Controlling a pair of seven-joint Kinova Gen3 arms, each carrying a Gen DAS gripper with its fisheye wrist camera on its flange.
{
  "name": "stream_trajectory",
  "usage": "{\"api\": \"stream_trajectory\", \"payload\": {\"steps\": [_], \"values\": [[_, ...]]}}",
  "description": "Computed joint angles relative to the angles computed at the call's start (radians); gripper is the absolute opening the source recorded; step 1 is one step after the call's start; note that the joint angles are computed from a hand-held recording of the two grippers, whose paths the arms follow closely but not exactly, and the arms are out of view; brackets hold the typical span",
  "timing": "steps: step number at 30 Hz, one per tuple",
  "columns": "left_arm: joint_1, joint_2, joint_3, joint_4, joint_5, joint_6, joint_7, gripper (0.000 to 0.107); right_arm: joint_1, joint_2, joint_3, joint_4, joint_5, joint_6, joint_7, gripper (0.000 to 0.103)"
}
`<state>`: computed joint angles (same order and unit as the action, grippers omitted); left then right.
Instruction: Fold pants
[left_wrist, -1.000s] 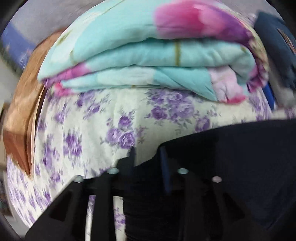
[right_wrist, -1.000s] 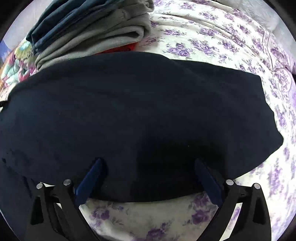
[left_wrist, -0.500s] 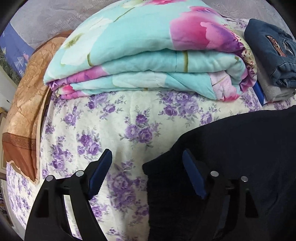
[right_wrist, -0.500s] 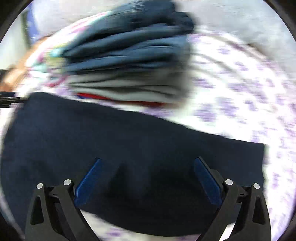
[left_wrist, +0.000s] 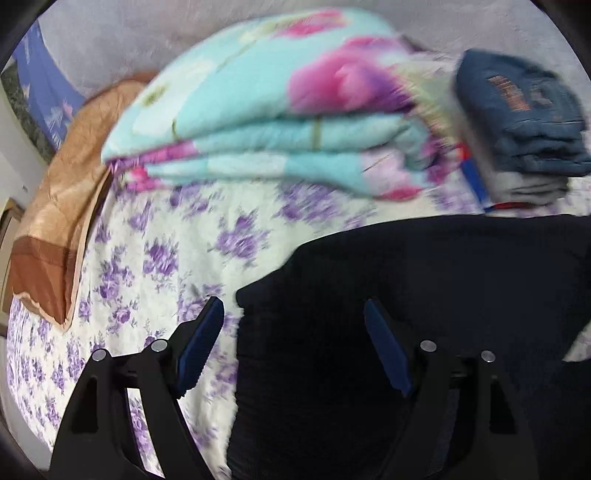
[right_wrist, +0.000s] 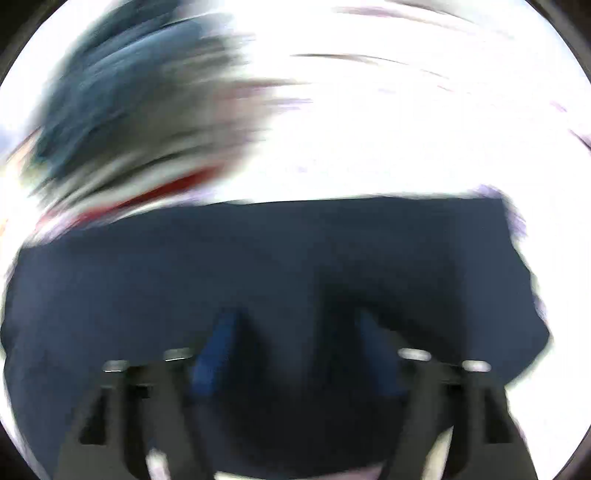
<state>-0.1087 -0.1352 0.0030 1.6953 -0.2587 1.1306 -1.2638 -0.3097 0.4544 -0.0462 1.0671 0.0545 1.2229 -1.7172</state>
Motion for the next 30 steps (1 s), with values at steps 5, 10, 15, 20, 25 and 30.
{"api": "stream_trajectory", "payload": {"steps": [5,10,15,20,25,30], "values": [[0.077,0.008,0.002,-0.034,0.11,-0.036,0.002,0.089,0.132,0.008,-0.217,-0.04,-0.105,-0.066,0.0,0.084],[0.082,0.16,0.039,-0.093,0.141,0.011,0.095,0.089,0.089,0.185,-0.373,-0.248,-0.095,0.08,0.14,0.087],[0.062,0.187,-0.002,-0.026,0.214,0.001,0.107,0.099,0.2,0.24,-0.375,-0.33,-0.159,0.199,0.269,0.085],[0.079,0.194,0.002,-0.036,0.179,0.015,0.133,0.099,0.349,0.271,-0.301,-0.376,-0.218,0.195,0.181,0.046],[0.099,0.199,0.009,-0.103,0.133,0.102,0.177,0.098,0.37,0.219,-0.327,-0.337,-0.153,0.135,0.101,0.094],[0.104,0.147,0.008,-0.055,0.113,0.105,0.191,0.098,0.243,0.184,-0.206,-0.285,-0.008,0.157,0.241,0.099]]}}
